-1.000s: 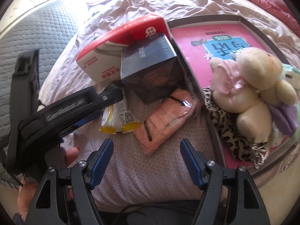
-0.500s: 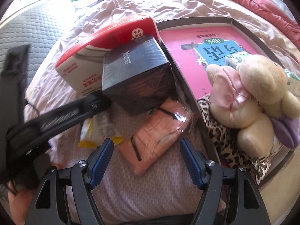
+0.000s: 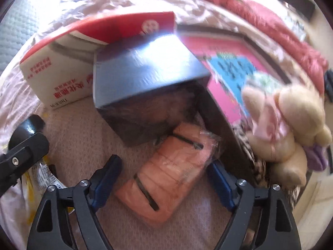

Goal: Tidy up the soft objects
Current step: 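Grasp the yellow snack bag with the left tool while the right tool grasps the pink towel pack, then carry the snack bag with the left tool while the right tool carries the towel pack over the tray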

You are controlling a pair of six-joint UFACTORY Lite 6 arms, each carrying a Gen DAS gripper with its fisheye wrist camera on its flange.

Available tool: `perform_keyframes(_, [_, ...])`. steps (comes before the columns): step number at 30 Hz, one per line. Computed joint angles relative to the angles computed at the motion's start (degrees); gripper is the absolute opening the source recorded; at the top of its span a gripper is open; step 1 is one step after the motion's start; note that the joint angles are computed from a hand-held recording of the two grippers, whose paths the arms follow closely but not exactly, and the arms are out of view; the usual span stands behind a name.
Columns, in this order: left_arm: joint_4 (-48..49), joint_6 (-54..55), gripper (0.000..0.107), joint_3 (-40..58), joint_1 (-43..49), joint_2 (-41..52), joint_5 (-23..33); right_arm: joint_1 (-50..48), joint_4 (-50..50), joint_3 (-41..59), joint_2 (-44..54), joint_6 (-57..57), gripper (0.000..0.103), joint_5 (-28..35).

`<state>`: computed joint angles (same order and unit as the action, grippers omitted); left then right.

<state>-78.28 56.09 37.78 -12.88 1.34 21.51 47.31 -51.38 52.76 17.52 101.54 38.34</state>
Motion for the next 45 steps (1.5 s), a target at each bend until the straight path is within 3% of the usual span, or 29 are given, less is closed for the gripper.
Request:
perform_keyframes(4, [1.5,-1.7,0.050,-0.8,0.0,-2.3,0.0,-2.7,-0.1,-6.6,-8.0,-6.3,0.073,-7.1])
perform_keyframes(6, [2.6,-3.3,0.050,-1.1,-0.5,-3.4,-0.4,-6.7,2.4,-11.4,-13.9,-12.7,0.041,-14.1])
perform_keyframes(8, [3.7,-5.2,0.050,-1.8,-1.2,-5.2,-1.0,-12.7,12.0,-16.8,-19.0,-23.6,0.039,-24.3])
perform_keyframes(9, [5.0,-6.8,0.050,-2.4,-1.6,-6.5,-1.3,-13.9,14.9,-18.7,-21.3,-27.3,0.038,-26.5])
perform_keyframes(16, [25.1,-30.1,0.050,-5.1,-6.4,-16.8,-3.7,-11.3,30.4,-23.4,-36.0,-44.8,0.038,-26.1])
perform_keyframes(23, [58.0,-68.0,0.050,-3.2,-17.0,-25.5,-3.5,-8.5,24.4,-24.2,-55.4,-43.7,0.038,-12.8])
perform_keyframes(30, [86.2,-100.9,0.050,6.1,-33.2,-21.6,-1.2,-30.7,55.1,-22.0,-67.0,-84.6,0.038,-7.9])
perform_keyframes(35, [92.8,-108.4,0.050,14.5,-40.3,-14.9,-0.5,-56.8,79.1,-22.1,-73.3,-114.6,0.038,2.2])
perform_keyframes(39, [95.3,-110.3,0.050,21.9,-43.3,-8.6,0.4,-80.8,95.4,-22.3,-72.3,-137.9,0.038,12.8])
perform_keyframes(42, [91.9,-107.2,0.050,25.5,-43.8,-5.1,-0.4,-97.2,102.9,-21.8,-69.6,-153.2,0.038,22.3])
perform_keyframes(45, [91.6,-106.7,0.050,30.1,-44.9,-0.8,0.2,-106.4,105.7,-21.1,-66.3,-159.8,0.038,26.8])
